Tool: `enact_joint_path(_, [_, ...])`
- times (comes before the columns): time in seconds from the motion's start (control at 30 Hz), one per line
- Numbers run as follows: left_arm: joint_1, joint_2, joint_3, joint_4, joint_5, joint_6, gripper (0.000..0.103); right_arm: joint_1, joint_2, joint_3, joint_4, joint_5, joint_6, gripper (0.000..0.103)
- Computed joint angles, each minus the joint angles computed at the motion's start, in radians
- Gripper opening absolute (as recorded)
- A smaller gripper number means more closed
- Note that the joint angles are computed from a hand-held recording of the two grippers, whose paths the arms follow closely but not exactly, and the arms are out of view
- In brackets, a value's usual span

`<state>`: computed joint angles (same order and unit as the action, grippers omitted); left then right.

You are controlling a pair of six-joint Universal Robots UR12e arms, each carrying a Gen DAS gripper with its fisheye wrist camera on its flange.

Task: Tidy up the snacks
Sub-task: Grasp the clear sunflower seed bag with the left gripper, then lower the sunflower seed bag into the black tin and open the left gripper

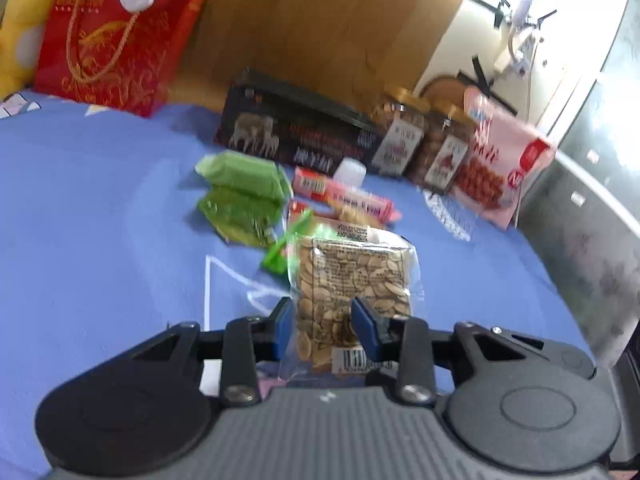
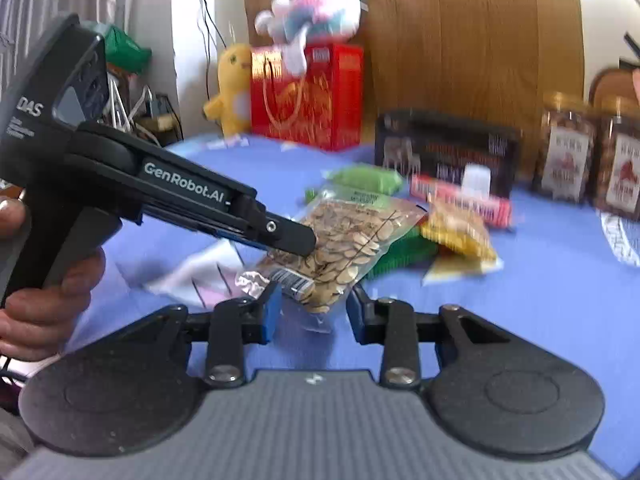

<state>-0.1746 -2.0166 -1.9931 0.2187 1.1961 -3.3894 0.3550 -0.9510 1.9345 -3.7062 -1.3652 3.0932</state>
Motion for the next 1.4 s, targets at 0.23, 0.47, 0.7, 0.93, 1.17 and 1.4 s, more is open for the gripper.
enact_joint_path(0.23, [-0.010, -0.025, 0.071, -0.025, 0.046, -0.034, 0.033, -0.019, 0.020, -0.060, -0.010, 0.026, 0.001, 0.037])
enact_joint_path(0.47, [-0.015, -0.048, 0.142, -0.037, 0.131, -0.073, 0.033, -0.039, 0.041, -0.153, 0.062, 0.096, -0.033, 0.036])
enact_joint_path(0.7, [-0.003, -0.108, 0.293, -0.098, 0.137, -0.038, 0.033, -0.054, 0.093, -0.277, 0.077, 0.093, -0.013, 0.036])
enact_joint_path(0.93, [0.007, -0.240, 0.520, -0.149, 0.090, -0.031, 0.032, -0.067, 0.174, -0.455, 0.153, 0.046, 0.029, 0.036])
enact_joint_path(1.17, [0.013, -0.330, 0.658, -0.257, 0.122, -0.085, 0.032, -0.087, 0.244, -0.597, 0.305, 0.087, 0.117, 0.039])
enact_joint_path(1.4, [0.021, -0.310, 0.608, -0.208, 0.131, -0.077, 0.034, -0.092, 0.233, -0.565, 0.256, 0.042, 0.176, 0.051])
